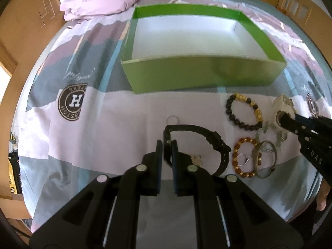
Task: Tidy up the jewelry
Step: 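Lift both watches and carry them over the green box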
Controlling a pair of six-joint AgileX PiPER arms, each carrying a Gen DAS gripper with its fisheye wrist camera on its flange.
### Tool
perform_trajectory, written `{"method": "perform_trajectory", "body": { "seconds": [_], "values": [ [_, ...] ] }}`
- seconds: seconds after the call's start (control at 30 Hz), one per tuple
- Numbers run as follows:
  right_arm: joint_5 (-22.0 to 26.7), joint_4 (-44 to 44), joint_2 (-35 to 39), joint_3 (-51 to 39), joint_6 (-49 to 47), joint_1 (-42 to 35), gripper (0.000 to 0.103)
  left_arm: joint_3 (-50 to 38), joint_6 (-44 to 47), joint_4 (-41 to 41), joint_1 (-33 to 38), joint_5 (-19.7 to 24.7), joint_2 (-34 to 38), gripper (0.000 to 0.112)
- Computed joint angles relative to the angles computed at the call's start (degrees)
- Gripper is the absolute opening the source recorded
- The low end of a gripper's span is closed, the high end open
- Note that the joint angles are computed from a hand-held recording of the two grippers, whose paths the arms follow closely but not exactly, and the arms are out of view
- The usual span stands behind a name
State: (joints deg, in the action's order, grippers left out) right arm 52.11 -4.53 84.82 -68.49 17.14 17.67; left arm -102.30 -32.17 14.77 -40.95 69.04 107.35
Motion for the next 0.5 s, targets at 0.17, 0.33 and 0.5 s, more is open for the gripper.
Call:
{"method": "perform_trajectory", "body": {
  "seconds": [0.17,0.33,0.5],
  "values": [
    [-0.08,1.00,-2.38,-1.25,-1.03,0.86,0.017,0.63,-0.81,0.23,0.41,-2.94,-2.61,0.008],
    [-1.55,2.09,-3.90,-1.44,-2.73,1.47,0.017,0.55,-1.36,0.26,0.81,-3.92,-3.45,0.008],
    [-0.96,3.13,-3.81,-3.36,-3.56,0.69,0.017,-2.02,-0.55,-1.65,1.55,-3.30,-3.27,0.008]
  ]
}}
